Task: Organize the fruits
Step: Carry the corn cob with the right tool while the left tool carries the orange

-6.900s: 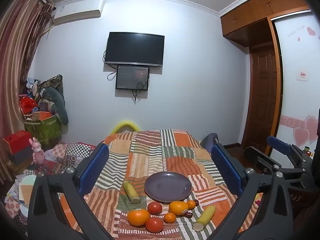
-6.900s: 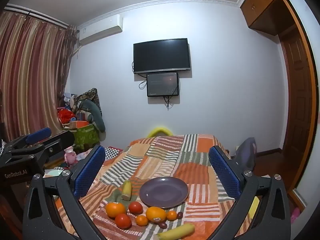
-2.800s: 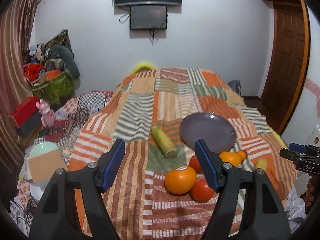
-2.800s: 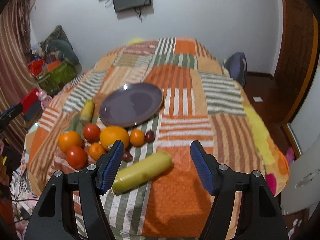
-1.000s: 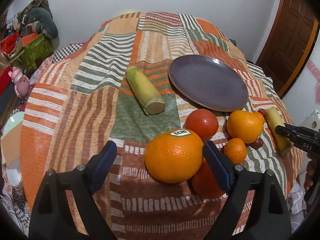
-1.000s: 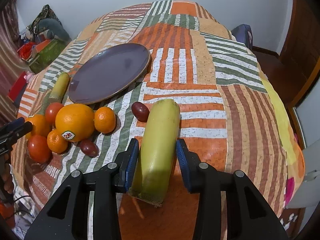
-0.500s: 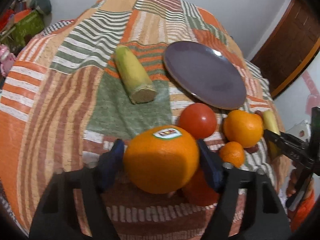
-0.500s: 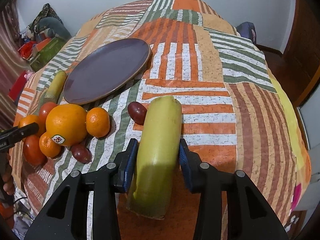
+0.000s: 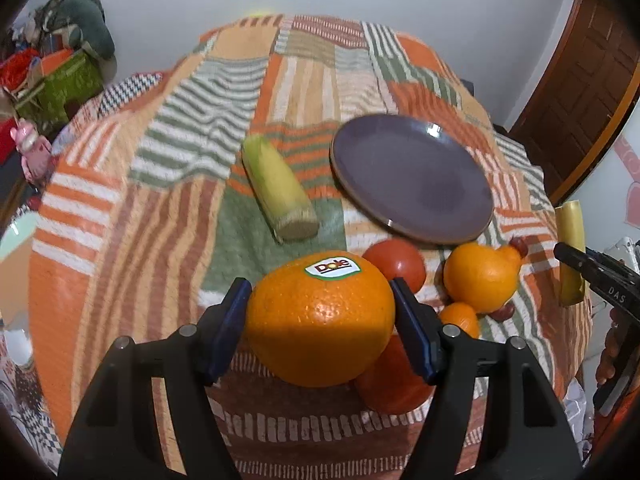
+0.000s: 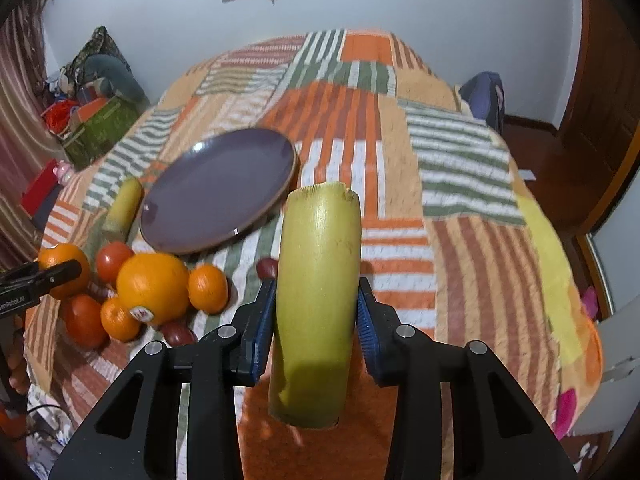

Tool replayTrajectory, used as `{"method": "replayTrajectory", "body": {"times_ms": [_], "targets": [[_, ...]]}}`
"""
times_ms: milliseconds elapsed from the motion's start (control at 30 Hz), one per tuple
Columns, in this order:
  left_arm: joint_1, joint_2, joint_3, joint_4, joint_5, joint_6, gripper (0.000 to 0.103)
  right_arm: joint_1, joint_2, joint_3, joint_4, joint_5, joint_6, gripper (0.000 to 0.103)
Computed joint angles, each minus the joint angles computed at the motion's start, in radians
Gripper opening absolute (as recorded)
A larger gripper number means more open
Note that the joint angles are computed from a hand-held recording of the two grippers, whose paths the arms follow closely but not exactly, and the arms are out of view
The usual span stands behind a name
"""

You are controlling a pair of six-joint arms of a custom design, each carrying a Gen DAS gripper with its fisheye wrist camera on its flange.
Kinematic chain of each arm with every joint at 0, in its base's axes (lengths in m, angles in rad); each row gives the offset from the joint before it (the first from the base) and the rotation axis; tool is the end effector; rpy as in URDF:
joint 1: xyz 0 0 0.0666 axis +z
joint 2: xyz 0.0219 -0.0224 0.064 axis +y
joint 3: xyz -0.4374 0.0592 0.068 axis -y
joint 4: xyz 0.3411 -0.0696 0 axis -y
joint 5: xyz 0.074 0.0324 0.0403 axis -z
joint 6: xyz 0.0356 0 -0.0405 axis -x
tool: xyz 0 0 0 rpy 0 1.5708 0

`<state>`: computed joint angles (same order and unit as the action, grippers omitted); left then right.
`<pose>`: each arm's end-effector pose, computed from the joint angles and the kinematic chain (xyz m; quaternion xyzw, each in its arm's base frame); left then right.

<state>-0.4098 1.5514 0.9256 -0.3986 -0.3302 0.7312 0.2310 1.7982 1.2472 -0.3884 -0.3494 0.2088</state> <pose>0.3838 -0.1546 0.2773 -0.1958 0.9305 -0.0105 0.3095 0.5236 0.1353 0.2760 -0.2569 0.9018 0.1686 0.3039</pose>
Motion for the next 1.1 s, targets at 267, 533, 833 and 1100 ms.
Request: {"method": "replayTrajectory", "body": {"times_ms": [267,533,833,1100], "targets": [[-0.012,-0.022,0.060,-0.013,-0.078,-0.051,0.069,0.011,-0.013,0.026,0.032,-0.025,-0.008,0.035],[-0.003,-0.005,0.122,-0.009,-0.087,-0.108,0.069,0.042,-0.020,0.061,0.063,-0.048,-0.007,0.035],[0.015,0.029,0.187,0.002,-0.076,-0.165,0.069,0.082,0.006,0.104,0.086,-0.069,-0.012,0.035],[0.050,0.074,0.234,0.018,-0.050,-0.210,0.069,0.116,0.062,0.161,0.073,-0.073,-0.031,0.035]]}}
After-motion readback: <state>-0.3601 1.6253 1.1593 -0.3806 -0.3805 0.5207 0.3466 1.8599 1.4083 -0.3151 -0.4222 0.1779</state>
